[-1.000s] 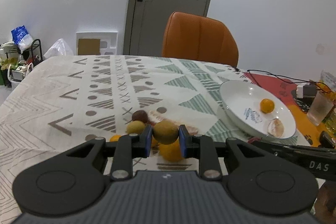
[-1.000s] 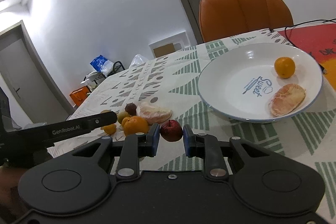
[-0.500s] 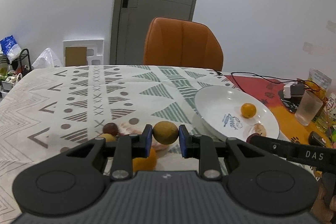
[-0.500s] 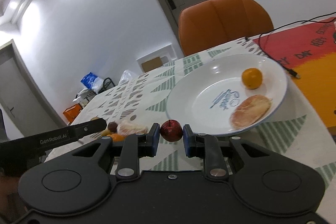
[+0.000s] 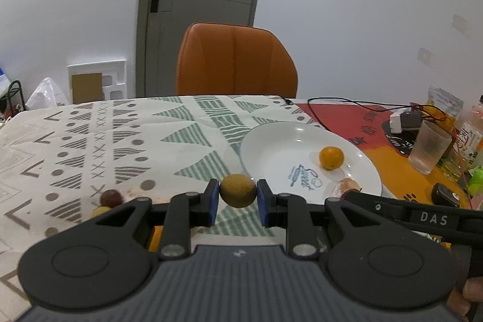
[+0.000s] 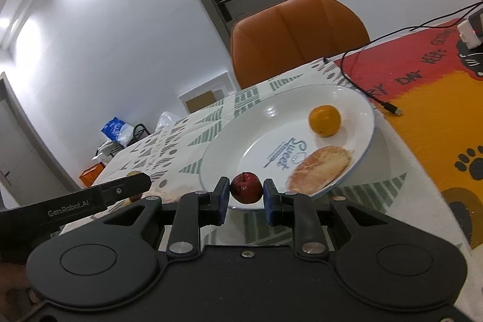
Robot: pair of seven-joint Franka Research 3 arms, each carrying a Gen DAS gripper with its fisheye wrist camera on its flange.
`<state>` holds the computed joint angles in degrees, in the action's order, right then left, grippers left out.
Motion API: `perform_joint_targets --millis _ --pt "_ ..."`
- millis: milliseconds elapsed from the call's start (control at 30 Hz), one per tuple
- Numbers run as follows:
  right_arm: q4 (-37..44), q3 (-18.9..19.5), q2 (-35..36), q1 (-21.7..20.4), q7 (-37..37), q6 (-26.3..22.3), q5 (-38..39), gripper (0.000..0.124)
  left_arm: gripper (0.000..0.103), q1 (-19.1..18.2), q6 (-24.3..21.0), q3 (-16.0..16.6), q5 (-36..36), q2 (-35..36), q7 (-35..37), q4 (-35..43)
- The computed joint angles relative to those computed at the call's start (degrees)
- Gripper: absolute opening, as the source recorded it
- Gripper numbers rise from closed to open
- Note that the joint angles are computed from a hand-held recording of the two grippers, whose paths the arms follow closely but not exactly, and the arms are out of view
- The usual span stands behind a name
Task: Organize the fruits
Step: 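Carry the red plum and apricot over the white plate with both grippers, then open both grippers to release the plum and apricot onto the plate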
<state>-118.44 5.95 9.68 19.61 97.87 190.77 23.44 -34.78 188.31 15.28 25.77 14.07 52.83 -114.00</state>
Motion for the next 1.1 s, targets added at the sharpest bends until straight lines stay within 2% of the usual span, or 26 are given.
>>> perform_joint_targets --millis 67,133,267,333,367,567,667,700,733,900,967,1000,1100 --pt "0.12 -3.02 0.03 2.76 -0.19 -0.13 0.66 0.023 0.025 2.78 -0.20 -3.29 -0.22 0.62 0.81 0.93" --pt "-0.02 -3.74 -0.08 3.25 -0.26 -0.18 0.93 0.023 0.025 5.19 -0.48 -6.19 -0.49 1.34 1.51 1.87" --pt "0.28 -7.73 0.10 6.97 -0.85 -0.40 1.75 0.029 0.025 9.05 -1.15 -10.93 -0.90 2.66 2.70 3.45" --pt "0.30 -6.30 0.10 5.54 -0.98 -0.43 1.57 0.029 0.025 10.75 -1.47 -13.01 -1.07 3.22 3.29 4.16" --pt "0.23 -6.96 0.05 6.17 -1.05 -0.51 1.69 0.029 0.025 11.43 -1.60 -13.85 -1.12 3.50 3.58 4.53" --pt "-0.78 -16.04 -0.75 14.78 -0.89 -0.98 3.14 0.029 0.025 15.49 -2.22 -19.03 -1.76 4.82 5.65 6.17" --pt "-1.60 -18.31 -1.33 16.95 -1.18 -0.65 3.87 0.029 0.025 17.23 -2.85 -21.50 -2.27 5.70 6.90 7.33" --pt "-1.68 -20.83 -1.41 19.43 -1.52 -0.88 4.46 0.029 0.025 17.85 -3.07 -22.45 -2.43 6.08 7.44 7.85" --pt "-1.81 -23.63 -1.50 22.15 -1.68 -1.08 4.93 0.029 0.025 18.12 -3.22 -22.98 -2.57 6.39 7.86 8.30" --pt "-2.37 -31.53 -1.76 29.75 -1.78 -1.34 6.01 0.029 0.025 18.90 -3.89 -24.75 -3.49 7.65 9.33 10.29" --pt "-2.53 -32.42 -1.81 30.55 -1.79 -1.30 6.24 0.029 0.027 16.34 -3.27 -21.95 -3.16 7.60 8.62 10.42" --pt "-2.56 -32.39 -1.82 30.49 -1.84 -1.30 6.33 0.029 0.027 15.92 -3.63 -21.53 -3.13 7.51 8.49 10.47" --pt "-2.55 -30.24 -1.90 28.49 -1.88 -1.33 6.29 0.029 0.028 17.51 -4.99 -23.28 -3.67 7.28 8.97 10.26"
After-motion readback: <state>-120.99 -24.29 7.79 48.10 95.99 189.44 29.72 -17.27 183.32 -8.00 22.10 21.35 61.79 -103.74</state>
